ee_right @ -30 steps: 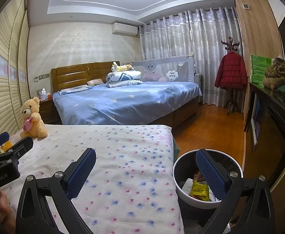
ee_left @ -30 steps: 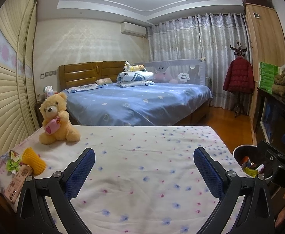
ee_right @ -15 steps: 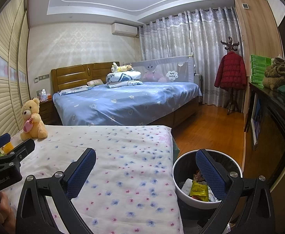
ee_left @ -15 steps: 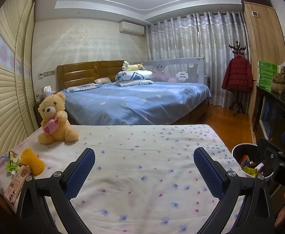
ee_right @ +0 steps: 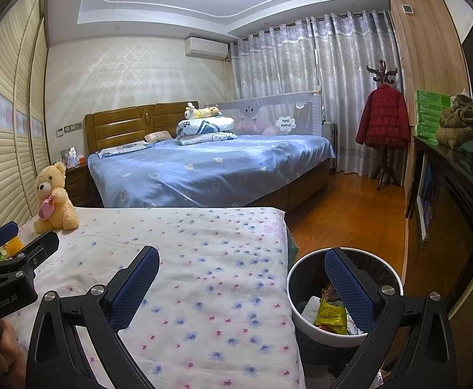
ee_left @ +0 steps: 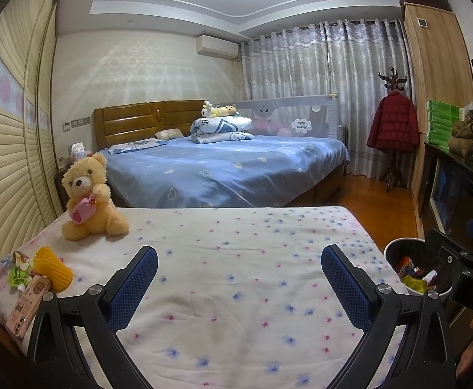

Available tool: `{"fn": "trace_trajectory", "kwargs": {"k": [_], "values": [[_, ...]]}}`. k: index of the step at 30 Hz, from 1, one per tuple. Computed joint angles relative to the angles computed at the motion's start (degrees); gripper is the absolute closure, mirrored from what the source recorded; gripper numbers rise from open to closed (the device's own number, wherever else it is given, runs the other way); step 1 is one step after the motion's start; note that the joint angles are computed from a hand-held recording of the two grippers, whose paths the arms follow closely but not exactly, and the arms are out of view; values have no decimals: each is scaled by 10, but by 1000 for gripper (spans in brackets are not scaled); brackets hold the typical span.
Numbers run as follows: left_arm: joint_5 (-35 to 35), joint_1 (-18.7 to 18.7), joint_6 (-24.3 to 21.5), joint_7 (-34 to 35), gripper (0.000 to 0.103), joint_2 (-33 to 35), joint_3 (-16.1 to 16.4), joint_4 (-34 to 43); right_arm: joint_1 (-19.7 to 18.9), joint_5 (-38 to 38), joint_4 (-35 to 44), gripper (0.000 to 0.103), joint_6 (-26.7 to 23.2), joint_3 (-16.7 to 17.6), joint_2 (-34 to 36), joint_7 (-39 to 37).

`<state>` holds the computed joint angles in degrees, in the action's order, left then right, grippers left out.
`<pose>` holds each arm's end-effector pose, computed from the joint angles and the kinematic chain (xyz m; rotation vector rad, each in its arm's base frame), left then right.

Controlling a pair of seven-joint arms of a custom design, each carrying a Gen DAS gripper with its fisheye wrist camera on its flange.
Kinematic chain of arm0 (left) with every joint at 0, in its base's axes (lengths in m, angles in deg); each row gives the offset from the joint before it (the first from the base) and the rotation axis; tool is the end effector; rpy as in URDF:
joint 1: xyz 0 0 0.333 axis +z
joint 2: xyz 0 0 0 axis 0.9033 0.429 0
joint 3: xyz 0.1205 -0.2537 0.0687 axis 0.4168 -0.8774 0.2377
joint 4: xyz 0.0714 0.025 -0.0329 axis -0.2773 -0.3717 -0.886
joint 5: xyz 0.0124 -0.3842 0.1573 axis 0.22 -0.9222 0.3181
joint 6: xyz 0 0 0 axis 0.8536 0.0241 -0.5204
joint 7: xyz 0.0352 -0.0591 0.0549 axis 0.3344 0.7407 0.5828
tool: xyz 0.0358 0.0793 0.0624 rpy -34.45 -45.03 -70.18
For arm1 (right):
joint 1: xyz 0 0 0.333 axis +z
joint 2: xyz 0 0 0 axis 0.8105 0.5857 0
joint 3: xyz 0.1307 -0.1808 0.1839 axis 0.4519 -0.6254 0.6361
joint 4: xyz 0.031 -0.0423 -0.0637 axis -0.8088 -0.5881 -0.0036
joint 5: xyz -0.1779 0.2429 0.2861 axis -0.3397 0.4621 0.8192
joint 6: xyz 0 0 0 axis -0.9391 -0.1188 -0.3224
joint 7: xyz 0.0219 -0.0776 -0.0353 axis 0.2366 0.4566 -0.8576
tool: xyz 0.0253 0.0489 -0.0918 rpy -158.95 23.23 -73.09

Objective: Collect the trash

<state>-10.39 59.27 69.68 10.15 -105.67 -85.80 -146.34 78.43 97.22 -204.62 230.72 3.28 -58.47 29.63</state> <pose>0.4353 -0.2096 0.5504 -1.6734 1.0653 -0.6955 0.5363 0.2045 0.5535 -1.7467 1.0312 -0.6202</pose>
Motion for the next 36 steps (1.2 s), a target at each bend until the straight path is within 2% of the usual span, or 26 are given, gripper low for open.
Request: {"fn": "trace_trajectory", "kwargs": {"k": [36], "values": [[-2, 5, 13, 2, 1, 3, 4, -3, -2, -18, -2, 0, -2, 3, 3, 21]]}}
